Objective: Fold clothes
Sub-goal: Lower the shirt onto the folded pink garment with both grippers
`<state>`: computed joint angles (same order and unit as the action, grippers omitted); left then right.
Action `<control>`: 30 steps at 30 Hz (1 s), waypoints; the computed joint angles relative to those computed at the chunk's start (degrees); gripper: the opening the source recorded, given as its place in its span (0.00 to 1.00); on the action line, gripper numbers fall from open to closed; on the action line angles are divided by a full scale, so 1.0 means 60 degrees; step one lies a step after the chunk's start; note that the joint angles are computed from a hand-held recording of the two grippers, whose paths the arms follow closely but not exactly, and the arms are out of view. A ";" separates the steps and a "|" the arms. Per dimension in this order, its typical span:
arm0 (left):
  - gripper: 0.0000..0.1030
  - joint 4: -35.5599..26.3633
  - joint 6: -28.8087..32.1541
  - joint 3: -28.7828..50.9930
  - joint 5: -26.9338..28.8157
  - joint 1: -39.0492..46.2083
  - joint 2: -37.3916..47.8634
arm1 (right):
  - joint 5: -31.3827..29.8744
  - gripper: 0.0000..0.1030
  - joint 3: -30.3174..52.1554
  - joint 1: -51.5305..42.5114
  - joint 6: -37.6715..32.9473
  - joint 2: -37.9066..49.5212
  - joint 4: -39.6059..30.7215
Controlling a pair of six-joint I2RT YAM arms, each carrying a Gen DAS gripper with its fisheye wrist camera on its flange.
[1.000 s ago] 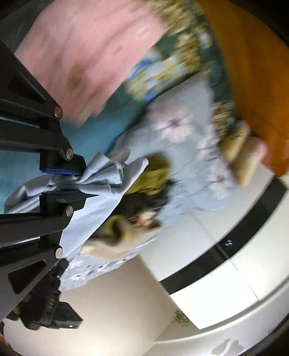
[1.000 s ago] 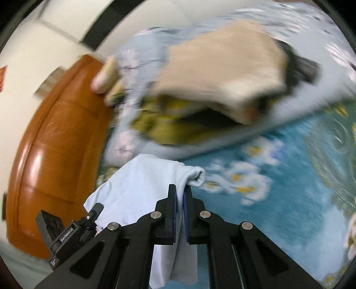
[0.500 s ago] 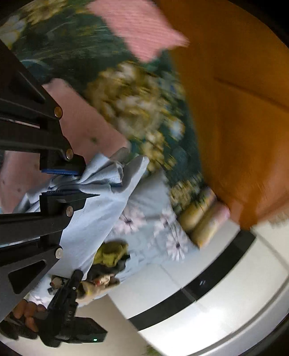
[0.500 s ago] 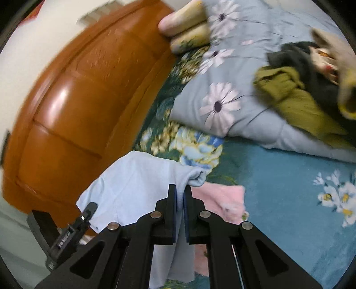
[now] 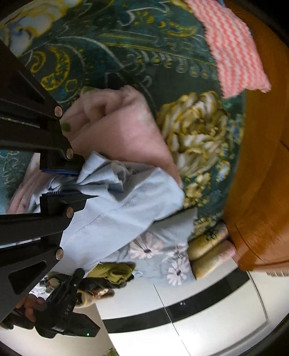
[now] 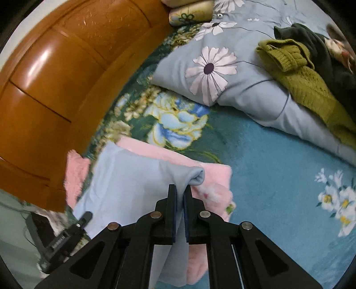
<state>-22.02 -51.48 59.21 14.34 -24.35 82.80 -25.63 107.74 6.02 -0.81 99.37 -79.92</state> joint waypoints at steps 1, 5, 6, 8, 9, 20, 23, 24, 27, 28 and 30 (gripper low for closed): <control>0.14 -0.0079 0.0035 0.0032 0.0094 0.0030 0.0012 | 0.0055 0.05 -0.0071 -0.0030 0.0012 0.0084 -0.0029; 0.19 -0.0717 0.0048 0.0362 0.0292 0.0183 -0.0063 | -0.0112 0.05 -0.0159 -0.0213 0.0068 0.0394 -0.0119; 0.23 -0.0998 0.0091 0.0522 0.0242 0.0192 -0.0101 | -0.0188 0.05 -0.0140 -0.0255 0.0076 0.0453 -0.0149; 0.29 -0.1678 0.0299 0.0844 -0.0256 0.0037 -0.0274 | -0.0326 0.06 -0.0006 -0.0342 0.0015 0.0587 -0.0297; 0.30 -0.2016 0.0406 0.1002 -0.0579 -0.0085 -0.0377 | -0.0378 0.07 0.0183 -0.0388 -0.0106 0.0679 -0.0481; 0.31 -0.3348 0.1895 0.3166 -0.2657 -0.1917 0.0582 | -0.0432 0.18 -0.0684 -0.0744 -0.0234 -0.0800 0.0206; 0.31 -0.3233 0.1939 0.3134 -0.3090 -0.2190 0.0944 | -0.0953 0.18 -0.2114 -0.0122 -0.0698 -0.1907 0.0584; 0.31 -0.3263 0.1922 0.3119 -0.3238 -0.2267 0.1071 | -0.1074 0.18 -0.2644 0.0049 -0.0804 -0.2295 0.0746; 0.31 -0.3156 0.1702 0.2793 -0.3172 -0.2262 0.1224 | -0.0899 0.18 -0.4048 0.0213 -0.0860 -0.3126 0.1036; 0.31 -0.3088 0.1622 0.2661 -0.3120 -0.2245 0.1256 | -0.0821 0.18 -0.4502 0.0261 -0.0868 -0.3392 0.1116; 0.31 -0.2950 0.1464 0.2405 -0.3013 -0.2211 0.1331 | -0.0611 0.18 -0.4971 0.0322 -0.0817 -0.3533 0.1204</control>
<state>-39.71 -42.70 73.64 -3.74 -37.61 90.78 -29.30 77.91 7.95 -5.71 78.17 -72.69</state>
